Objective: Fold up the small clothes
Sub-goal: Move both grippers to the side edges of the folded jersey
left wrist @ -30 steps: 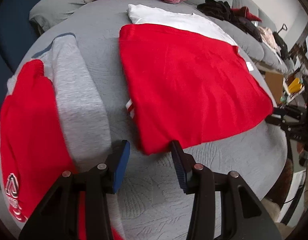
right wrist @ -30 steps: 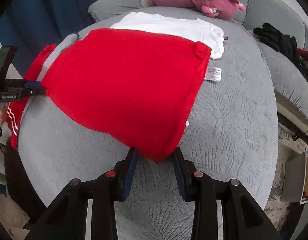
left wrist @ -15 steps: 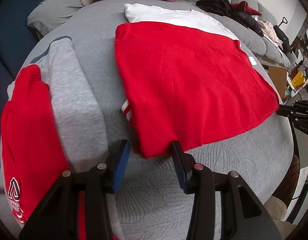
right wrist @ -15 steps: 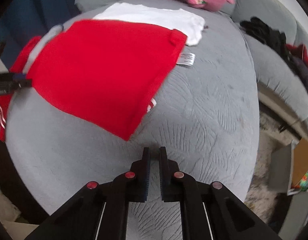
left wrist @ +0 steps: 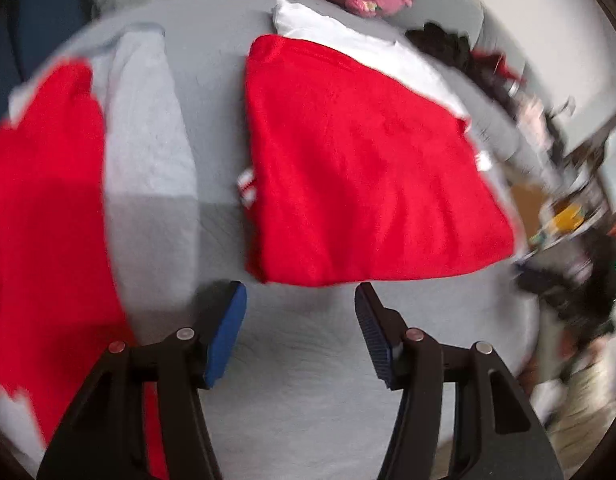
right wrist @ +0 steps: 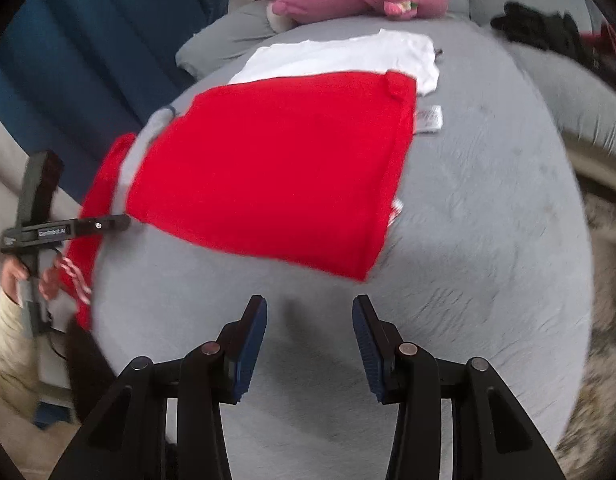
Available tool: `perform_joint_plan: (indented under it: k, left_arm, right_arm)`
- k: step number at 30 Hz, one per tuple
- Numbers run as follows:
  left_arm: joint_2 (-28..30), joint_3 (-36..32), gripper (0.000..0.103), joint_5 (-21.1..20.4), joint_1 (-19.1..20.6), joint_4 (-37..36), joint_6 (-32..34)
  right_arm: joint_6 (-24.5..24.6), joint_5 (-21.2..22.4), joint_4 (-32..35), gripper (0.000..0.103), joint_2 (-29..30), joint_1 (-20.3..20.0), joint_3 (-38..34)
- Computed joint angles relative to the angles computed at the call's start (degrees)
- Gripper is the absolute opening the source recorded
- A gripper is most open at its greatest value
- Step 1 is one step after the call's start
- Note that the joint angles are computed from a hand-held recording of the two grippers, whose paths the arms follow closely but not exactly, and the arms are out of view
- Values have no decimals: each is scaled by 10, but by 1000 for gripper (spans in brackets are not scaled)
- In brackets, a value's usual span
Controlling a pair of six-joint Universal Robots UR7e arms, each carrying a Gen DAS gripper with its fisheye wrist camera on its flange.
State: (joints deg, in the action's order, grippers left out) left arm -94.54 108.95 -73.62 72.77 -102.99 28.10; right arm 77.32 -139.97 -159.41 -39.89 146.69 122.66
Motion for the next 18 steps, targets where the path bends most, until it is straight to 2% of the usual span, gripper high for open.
perform_joint_plan:
  k: [2,4,7,12,16,18]
  left_arm:
    - [6,-14,53,-25,11,24,-13]
    - [-5,-4,53,-11,8,19,-3]
    - [-14,-7,53,7,5,27,-6]
    - [-33,6,53,80,-11,1,35]
    - [-37,-18,53,73,-1,38,50]
    - [-40,-23,53,73,1,50,56]
  right_arm:
    - [9,-4,28,41,7,2,-13]
    - [-16,-11,48,41,19,2,-34]
    - [-142,-24,11,41,54,-1,-81]
    - [-363,-7,-55,41,124,-40,-182]
    - [-510,20,-88,41,179,-64,-272]
    - [-563,31,-82,41,202,-71,-312]
